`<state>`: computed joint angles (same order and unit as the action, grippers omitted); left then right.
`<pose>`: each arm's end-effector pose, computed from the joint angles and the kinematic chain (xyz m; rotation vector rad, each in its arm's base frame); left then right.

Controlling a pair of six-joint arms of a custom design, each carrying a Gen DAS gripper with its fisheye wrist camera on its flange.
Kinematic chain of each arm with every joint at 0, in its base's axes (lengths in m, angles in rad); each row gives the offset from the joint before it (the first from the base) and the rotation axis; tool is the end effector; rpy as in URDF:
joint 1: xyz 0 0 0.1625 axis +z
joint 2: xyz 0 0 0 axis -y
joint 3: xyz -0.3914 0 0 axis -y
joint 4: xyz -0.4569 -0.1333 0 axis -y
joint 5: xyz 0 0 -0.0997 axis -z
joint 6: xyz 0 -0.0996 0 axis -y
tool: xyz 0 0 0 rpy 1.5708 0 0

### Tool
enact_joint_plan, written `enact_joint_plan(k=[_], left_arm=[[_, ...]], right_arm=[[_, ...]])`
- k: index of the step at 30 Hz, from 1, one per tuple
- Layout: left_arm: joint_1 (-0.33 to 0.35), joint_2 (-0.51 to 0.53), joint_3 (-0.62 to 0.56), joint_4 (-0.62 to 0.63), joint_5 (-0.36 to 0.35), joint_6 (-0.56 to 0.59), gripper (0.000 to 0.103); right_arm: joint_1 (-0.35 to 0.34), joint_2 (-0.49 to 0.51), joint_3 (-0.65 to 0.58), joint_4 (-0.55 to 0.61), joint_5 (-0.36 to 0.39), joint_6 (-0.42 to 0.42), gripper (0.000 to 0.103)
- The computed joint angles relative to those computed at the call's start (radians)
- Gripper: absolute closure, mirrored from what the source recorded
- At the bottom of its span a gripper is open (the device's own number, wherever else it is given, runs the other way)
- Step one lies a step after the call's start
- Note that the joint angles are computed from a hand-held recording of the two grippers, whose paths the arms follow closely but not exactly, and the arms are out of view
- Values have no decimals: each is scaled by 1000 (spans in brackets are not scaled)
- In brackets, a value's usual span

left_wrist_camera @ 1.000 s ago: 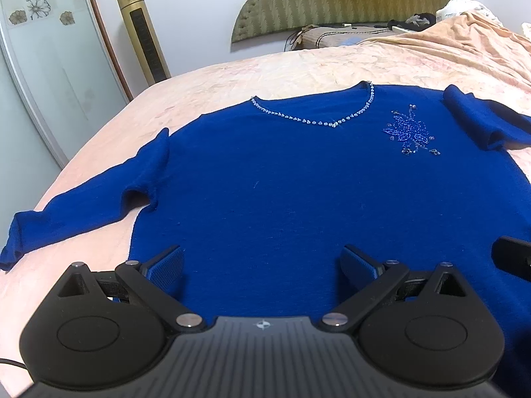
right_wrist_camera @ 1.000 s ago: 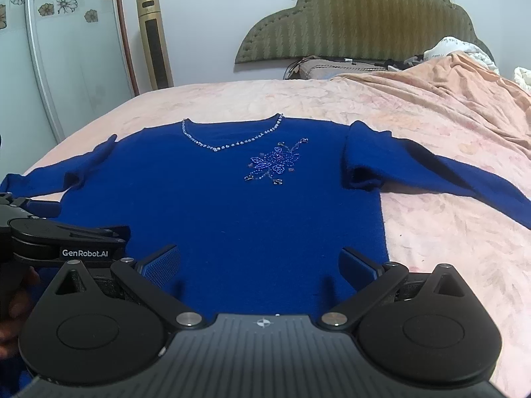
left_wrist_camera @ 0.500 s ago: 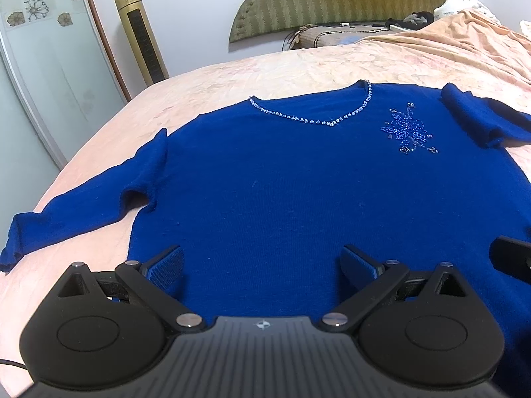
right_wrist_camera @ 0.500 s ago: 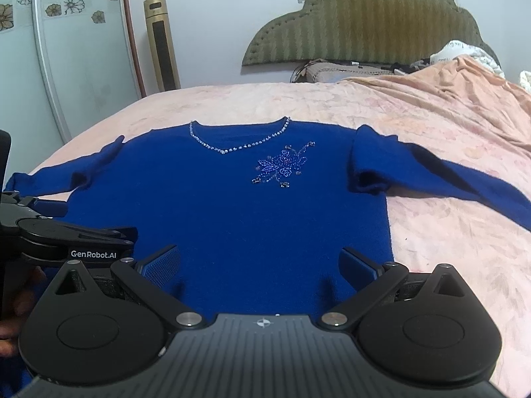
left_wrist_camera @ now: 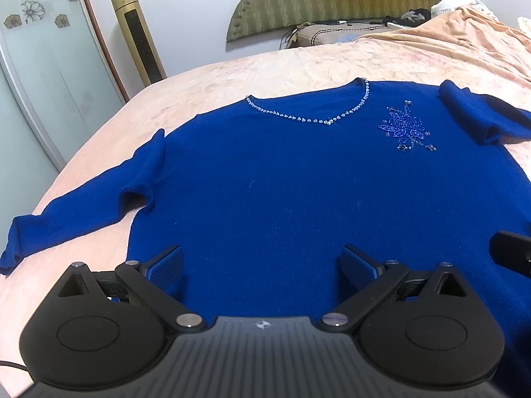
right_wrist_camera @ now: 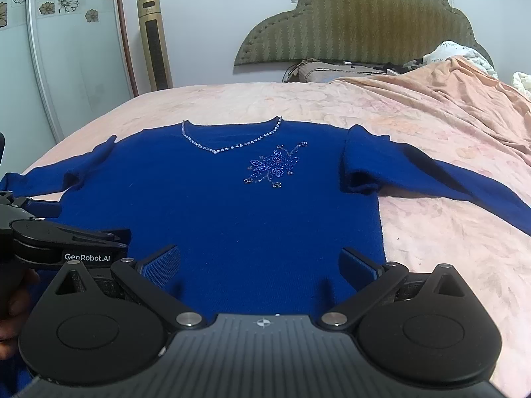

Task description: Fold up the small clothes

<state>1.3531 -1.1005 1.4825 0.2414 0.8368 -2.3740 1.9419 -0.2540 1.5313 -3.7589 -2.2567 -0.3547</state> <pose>0.0650 -0.6321 0.2170 0.6224 2.0257 -0.8088 0.2950 -0.5645 -0.1450 0.4303 -2.2398 1.1068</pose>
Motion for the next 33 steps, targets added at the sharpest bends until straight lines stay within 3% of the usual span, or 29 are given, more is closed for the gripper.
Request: enact_joint_plan(k=[16,28,33], left_arm=[[-7,1,13,-27,3,40,1],[0,36,-56,94,111,-82,1],[6,49,-70,107,131,-70,2]], right_arm=[[-3,-7,6,-4,-20,8,0],[-7,-31,12,19,-31,-22,4],[-14,-43,10,-54,-112,-90,7]])
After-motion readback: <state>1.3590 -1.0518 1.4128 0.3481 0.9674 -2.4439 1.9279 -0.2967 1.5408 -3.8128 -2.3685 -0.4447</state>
